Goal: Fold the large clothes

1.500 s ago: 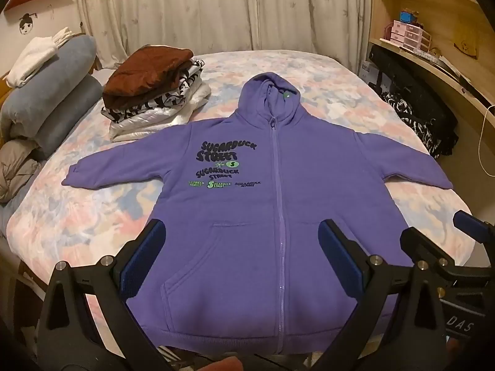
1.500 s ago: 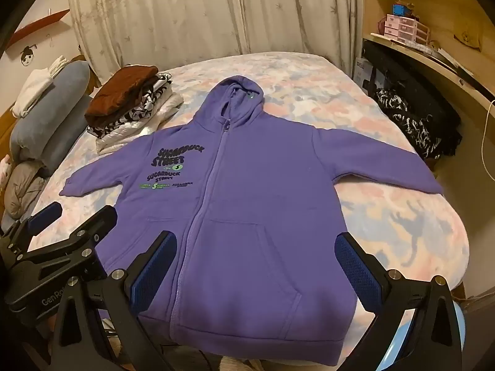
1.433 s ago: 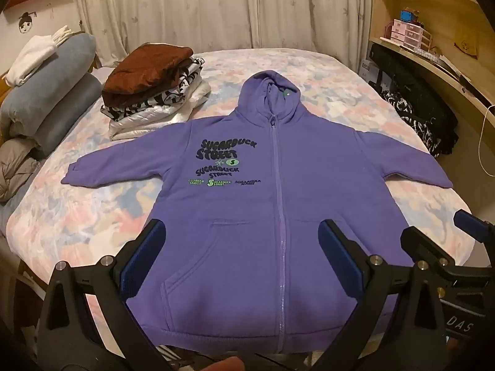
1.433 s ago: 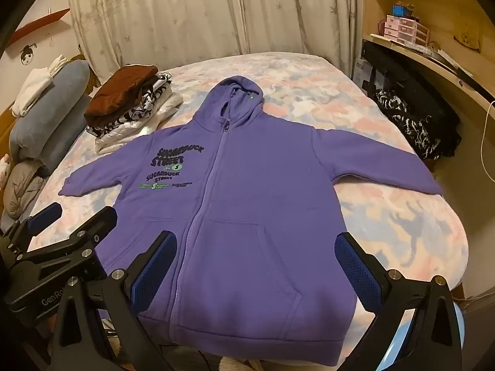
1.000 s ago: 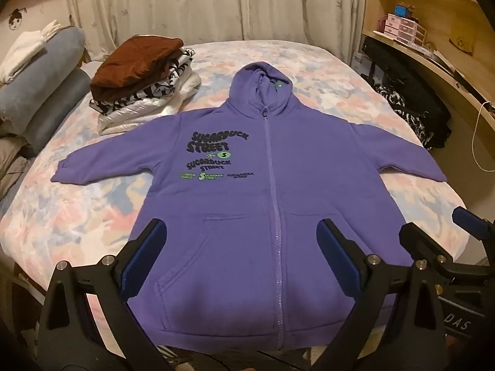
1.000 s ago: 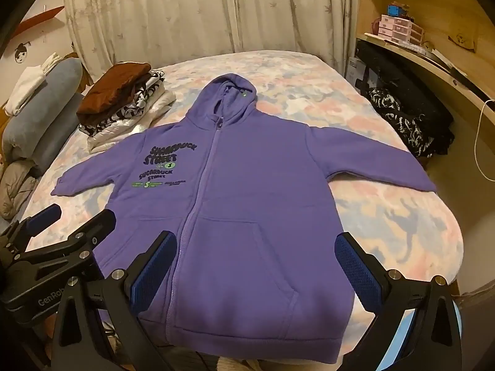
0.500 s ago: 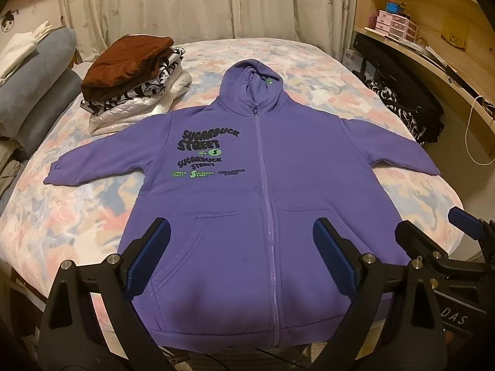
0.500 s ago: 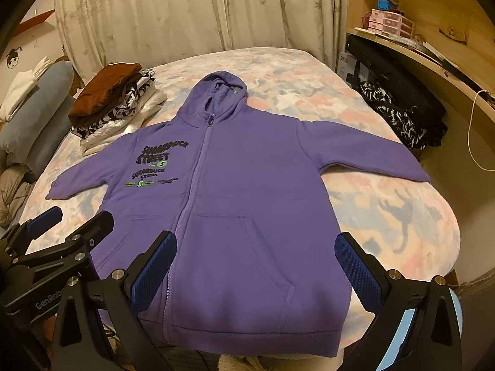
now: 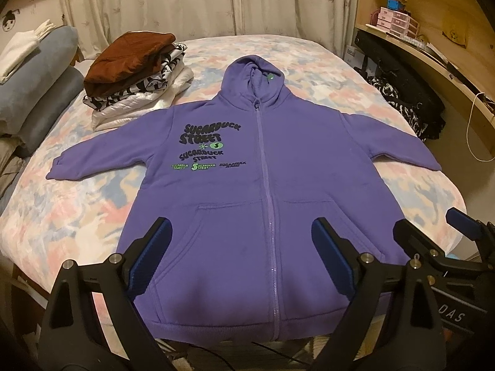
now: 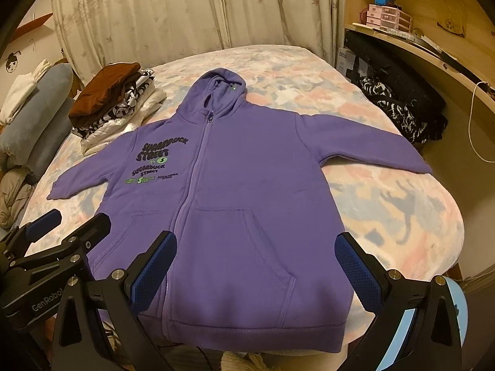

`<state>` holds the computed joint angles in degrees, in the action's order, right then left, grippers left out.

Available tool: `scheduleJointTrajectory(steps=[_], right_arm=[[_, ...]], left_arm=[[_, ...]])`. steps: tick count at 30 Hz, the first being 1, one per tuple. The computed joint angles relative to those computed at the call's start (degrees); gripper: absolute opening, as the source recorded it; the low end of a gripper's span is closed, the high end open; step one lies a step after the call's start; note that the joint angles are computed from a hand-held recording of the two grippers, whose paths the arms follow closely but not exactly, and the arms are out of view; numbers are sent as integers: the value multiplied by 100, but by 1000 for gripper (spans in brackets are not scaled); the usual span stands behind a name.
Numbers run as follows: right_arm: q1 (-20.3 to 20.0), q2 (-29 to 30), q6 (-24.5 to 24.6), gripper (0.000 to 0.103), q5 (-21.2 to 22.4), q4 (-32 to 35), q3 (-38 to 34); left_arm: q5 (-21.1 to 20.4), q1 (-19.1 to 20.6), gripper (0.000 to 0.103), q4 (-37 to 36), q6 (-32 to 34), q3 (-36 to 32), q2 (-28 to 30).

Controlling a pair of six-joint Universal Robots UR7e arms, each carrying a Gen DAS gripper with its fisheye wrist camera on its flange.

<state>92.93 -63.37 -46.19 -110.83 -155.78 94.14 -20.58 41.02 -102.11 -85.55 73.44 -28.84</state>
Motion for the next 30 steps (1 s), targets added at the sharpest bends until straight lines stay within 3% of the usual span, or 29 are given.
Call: scheduleJointTrajectory(steps=[30], right_arm=[[-57, -21, -71, 103, 49, -166, 238]], left_arm=[[-187, 4, 90, 244, -285, -16, 6]])
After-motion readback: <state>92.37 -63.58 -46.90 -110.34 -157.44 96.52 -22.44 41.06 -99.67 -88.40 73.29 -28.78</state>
